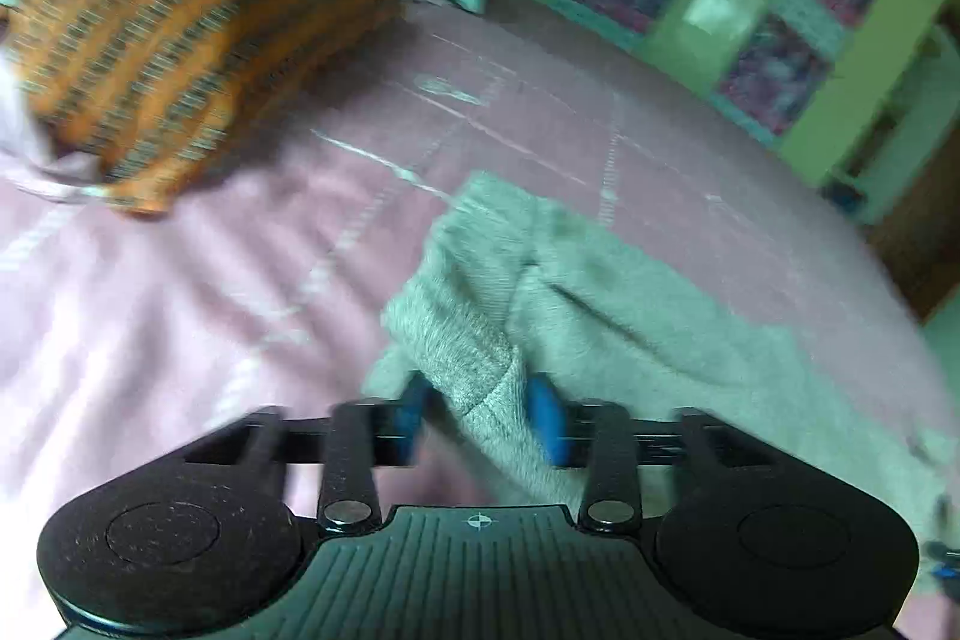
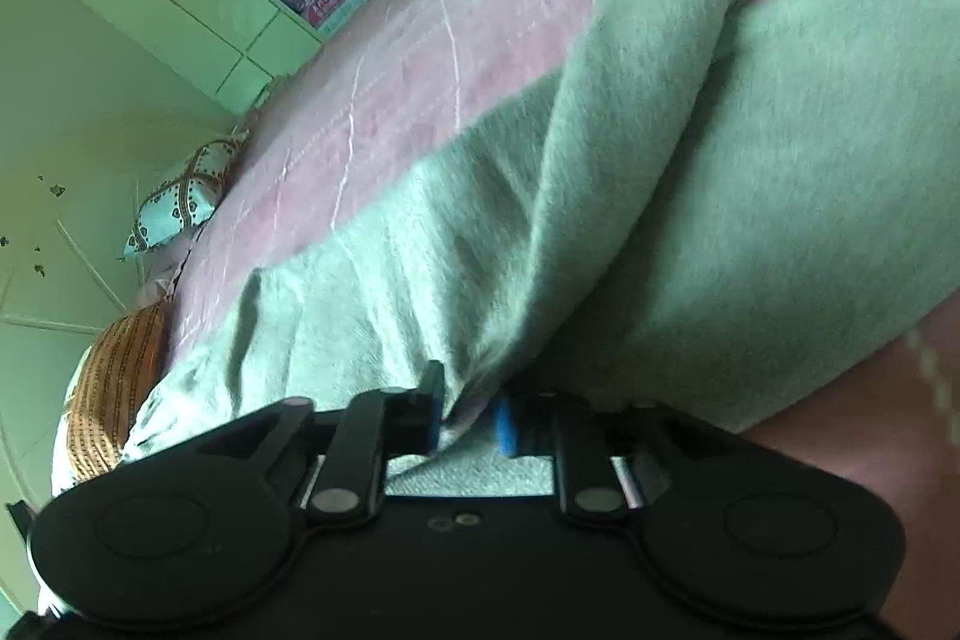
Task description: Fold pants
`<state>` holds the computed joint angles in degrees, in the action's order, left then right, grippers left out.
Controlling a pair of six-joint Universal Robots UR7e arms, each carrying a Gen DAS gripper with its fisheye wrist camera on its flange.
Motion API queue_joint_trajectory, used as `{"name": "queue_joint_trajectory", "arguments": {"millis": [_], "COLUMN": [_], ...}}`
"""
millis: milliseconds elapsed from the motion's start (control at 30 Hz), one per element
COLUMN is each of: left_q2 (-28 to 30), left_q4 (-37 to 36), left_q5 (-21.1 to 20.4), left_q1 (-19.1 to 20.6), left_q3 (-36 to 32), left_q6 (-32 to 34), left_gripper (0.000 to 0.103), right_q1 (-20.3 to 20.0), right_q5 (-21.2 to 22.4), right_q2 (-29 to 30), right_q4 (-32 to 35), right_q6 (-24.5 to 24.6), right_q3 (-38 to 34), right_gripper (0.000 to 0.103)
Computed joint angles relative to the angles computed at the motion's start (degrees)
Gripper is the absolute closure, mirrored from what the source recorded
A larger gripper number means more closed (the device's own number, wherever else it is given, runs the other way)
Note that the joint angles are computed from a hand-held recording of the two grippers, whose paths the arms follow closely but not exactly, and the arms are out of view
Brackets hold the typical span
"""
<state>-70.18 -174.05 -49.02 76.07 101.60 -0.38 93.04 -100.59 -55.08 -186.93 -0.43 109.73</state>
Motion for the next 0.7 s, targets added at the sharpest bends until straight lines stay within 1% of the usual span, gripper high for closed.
{"name": "queue_joint_trajectory", "arguments": {"millis": [33, 67, 100, 200, 267, 300, 333, 367, 433, 533, 567, 600, 633, 667, 700], "left_q2": [-0.5, -0.9, -1.5, -2.2, -0.8, 0.3, 1.8, 4.0, 7.5, 10.1, 10.7, 11.4, 12.1, 12.4, 12.3], "left_q4": [-2.7, -5.8, -7.2, -12.3, -14.3, -15.0, -15.0, -14.9, -15.3, -10.4, -9.1, -10.3, -13.0, -14.1, -13.5], "left_q5": [2.5, 3.9, 4.6, 5.4, 4.6, 5.2, 7.4, 11.0, 15.7, 21.0, 21.4, 21.4, 21.1, 21.2, 21.6], "left_q1": [-1.1, -2.3, -3.1, -6.0, -7.7, -8.8, -10.0, -11.3, -12.5, -13.2, -12.8, -12.6, -12.5, -12.4, -12.6], "left_q3": [1.8, 3.6, 5.1, 9.2, 10.4, 10.8, 10.9, 10.4, 9.7, 9.4, 9.5, 9.7, 10.0, 10.2, 10.2], "left_q6": [0.4, 0.7, -0.2, -1.4, -2.3, -2.2, -1.8, -1.2, -1.5, -7.1, -8.5, -8.5, -7.4, -6.7, -6.7], "left_gripper": [0.03, 0.03, 0.03, 0.03, 0.03, 0.03, 0.03, 0.03, 0.03, 0.029, 0.025, 0.02, 0.019, 0.019, 0.018], "right_q1": [-0.1, -0.2, -0.6, -0.4, -0.6, -0.8, -0.8, -0.6, -0.2, -0.1, 0.0, -0.1, 0.1, 0.5, 0.9], "right_q5": [-0.2, -0.2, 0.1, -0.7, -0.7, -0.5, -0.6, -1.2, -3.6, -5.0, -5.5, -5.5, -5.8, -6.8, -8.4], "right_q2": [-0.8, -1.5, -2.5, -3.7, -4.2, -4.6, -4.5, -4.3, -4.2, -3.5, -3.0, -2.5, -1.5, -0.2, 1.4], "right_q4": [-1.1, -2.0, -2.5, -6.3, -8.2, -8.7, -9.3, -9.8, -9.5, -7.9, -6.6, -5.8, -5.4, -4.8, -3.3], "right_q6": [-0.7, -1.2, -1.9, -4.0, -4.5, -4.4, -4.4, -4.6, -5.9, -7.6, -7.9, -8.6, -9.6, -10.5, -11.5], "right_q3": [0.9, 1.7, 2.6, 4.3, 4.6, 4.6, 4.3, 3.8, 2.4, -0.3, -1.8, -2.8, -4.5, -6.4, -8.9], "right_gripper": [0.089, 0.089, 0.089, 0.089, 0.089, 0.089, 0.089, 0.089, 0.089, 0.089, 0.089, 0.089, 0.088, 0.087, 0.085]}}
